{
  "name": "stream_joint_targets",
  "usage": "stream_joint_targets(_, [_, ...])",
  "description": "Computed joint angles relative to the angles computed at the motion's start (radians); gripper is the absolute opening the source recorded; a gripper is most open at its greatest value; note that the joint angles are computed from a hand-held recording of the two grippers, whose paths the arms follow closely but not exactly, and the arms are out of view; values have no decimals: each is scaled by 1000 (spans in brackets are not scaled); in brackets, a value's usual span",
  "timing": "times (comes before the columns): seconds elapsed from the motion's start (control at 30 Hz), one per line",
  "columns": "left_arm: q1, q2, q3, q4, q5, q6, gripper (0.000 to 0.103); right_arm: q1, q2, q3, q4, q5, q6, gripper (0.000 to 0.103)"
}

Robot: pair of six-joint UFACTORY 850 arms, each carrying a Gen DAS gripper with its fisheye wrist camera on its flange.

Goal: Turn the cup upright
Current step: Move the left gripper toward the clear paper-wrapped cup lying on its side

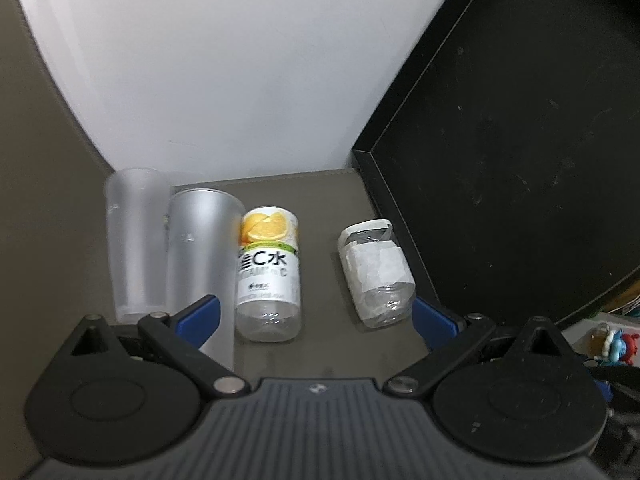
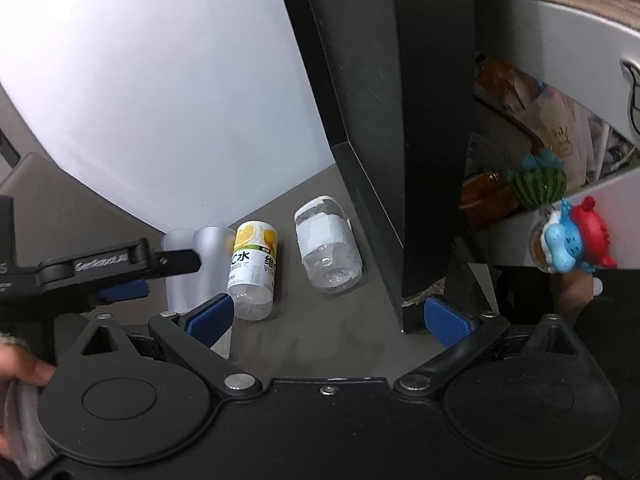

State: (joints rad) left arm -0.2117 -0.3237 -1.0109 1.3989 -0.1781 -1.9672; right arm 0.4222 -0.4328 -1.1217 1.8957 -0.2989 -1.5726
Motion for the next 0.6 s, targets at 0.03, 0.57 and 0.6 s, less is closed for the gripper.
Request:
stream_joint_targets(0.03, [3, -13, -12, -13, 7, 17, 102, -1, -2, -2, -12, 0, 13, 103])
stream_joint_targets(0.57, [27, -209, -210, -835, 82, 891, 101, -6, -23, -17, 11, 22, 16, 102])
stream_joint_targets(0.6, [28, -221, -223, -885, 82, 941, 101, -8, -28, -21, -12, 22, 46, 100])
